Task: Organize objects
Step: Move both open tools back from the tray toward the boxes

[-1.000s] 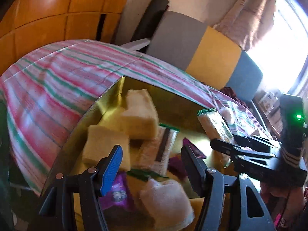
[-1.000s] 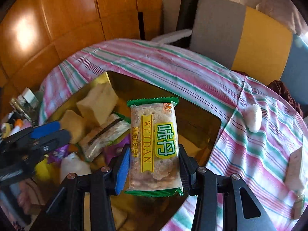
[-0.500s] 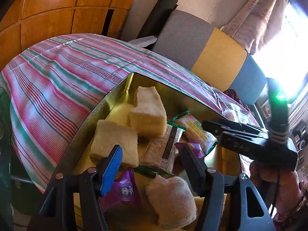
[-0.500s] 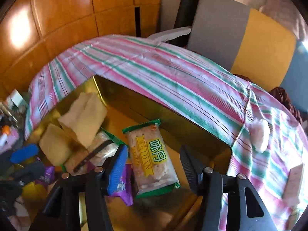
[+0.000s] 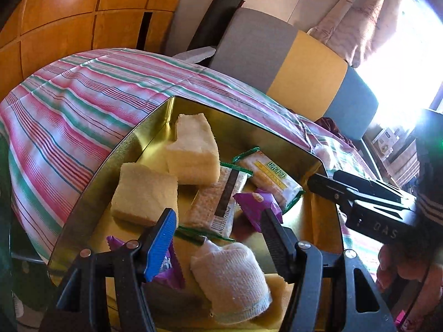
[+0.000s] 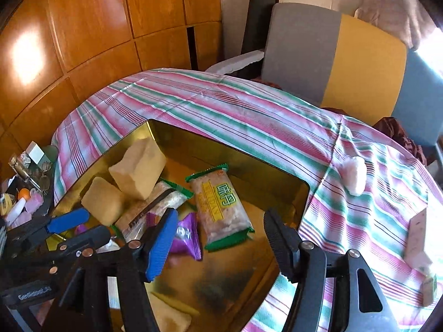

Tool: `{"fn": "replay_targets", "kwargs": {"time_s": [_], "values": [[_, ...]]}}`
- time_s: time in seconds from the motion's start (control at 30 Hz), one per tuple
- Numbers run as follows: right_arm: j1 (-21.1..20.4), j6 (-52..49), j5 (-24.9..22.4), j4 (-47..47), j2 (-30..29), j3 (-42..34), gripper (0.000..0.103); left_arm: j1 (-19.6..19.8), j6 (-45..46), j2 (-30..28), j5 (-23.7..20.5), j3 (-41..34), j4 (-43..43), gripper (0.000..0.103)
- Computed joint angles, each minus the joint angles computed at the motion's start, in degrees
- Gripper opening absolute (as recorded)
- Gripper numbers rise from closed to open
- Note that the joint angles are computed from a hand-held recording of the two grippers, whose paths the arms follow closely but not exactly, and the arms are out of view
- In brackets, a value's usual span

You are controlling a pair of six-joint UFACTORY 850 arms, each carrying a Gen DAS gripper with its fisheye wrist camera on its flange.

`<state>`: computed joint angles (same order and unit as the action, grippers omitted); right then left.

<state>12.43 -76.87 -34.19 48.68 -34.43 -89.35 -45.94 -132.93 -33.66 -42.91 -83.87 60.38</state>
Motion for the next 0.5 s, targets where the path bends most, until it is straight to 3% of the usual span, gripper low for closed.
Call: {"fn": "replay_targets", "kwargs": {"time_s": [0.23,0.5], "values": [[-1.5,-2.0,1.2,2.1,2.1,2.5,0.067,-0.9,2.9,-1.2,-1.4,-2.4,-0.3,0.064],[-5.2,-2.6,2.4,1.9,2.8,2.9,0.067,-1.8,8.2,-3.7,0.7,-6.9,-0.3,0.064]]}}
